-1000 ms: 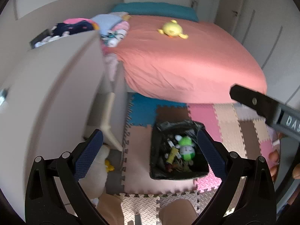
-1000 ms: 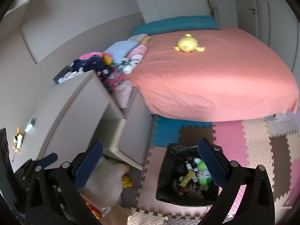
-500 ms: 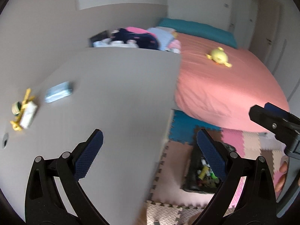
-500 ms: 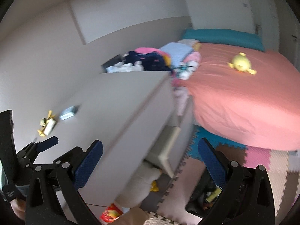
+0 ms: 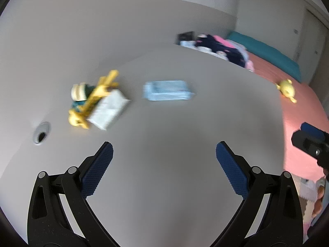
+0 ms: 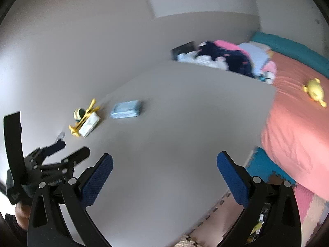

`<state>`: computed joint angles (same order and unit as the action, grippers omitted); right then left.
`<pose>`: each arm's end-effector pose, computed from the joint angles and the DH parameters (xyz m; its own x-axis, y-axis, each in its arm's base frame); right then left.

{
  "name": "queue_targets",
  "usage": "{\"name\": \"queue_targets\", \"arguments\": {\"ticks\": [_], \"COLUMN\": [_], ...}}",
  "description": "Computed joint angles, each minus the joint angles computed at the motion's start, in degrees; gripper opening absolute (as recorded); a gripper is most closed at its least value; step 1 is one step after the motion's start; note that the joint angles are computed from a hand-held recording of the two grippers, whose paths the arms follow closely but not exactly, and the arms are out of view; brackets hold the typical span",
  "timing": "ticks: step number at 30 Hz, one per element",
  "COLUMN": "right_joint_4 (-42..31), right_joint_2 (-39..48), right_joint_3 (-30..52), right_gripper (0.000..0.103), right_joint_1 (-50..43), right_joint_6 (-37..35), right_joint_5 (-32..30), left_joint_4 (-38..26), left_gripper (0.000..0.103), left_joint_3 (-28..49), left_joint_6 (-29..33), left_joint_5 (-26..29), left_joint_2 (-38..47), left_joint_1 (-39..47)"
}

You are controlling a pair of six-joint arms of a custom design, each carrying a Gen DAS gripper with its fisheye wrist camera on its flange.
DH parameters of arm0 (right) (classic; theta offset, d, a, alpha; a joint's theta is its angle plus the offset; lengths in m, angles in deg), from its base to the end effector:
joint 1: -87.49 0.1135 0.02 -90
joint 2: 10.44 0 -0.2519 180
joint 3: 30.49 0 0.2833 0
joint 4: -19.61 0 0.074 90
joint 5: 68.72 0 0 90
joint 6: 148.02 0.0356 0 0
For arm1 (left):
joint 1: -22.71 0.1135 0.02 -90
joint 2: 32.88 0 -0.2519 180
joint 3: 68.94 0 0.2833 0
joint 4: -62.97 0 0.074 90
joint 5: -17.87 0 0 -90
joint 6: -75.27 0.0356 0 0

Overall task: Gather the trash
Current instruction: 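Move both tools back over the table toward the teal cup and wipes, then grasp the teal cup toy with the left tool while the right tool grasps the blue wipes pack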

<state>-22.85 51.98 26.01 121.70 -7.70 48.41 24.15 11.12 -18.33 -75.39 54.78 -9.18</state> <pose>0.2203 0.1301 0.2286 -0.5871 0.4291 -0.6864 0.3162 0.9021 0.2935 0.3119 -0.1917 0.2484 -0.6449 0.3274 -0.6906 0.4546 0.8907 -0.0022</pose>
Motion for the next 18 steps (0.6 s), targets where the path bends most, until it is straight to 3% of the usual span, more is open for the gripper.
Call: {"name": "queue_targets", "arguments": {"ticks": [7, 18], "right_joint_4": [5.21, 3.65], "right_joint_2": [18.95, 40.89], "right_joint_3": [13.13, 33.16], "right_gripper": [0.099, 0.093], "right_joint_1": [-4.14, -8.21], "right_joint_6": [-8.54, -26.82], "right_joint_5": [-7.68, -9.12], "left_joint_4": [-1.10, -2.98], "left_gripper": [0.097, 0.097], "left_joint_3": [6.50, 17.48], "left_joint_6": [2.05, 6.81], "left_joint_5": [2.94, 6.49], "left_joint_2": [5.34, 15.85], "left_joint_1": [10.72, 16.67]}}
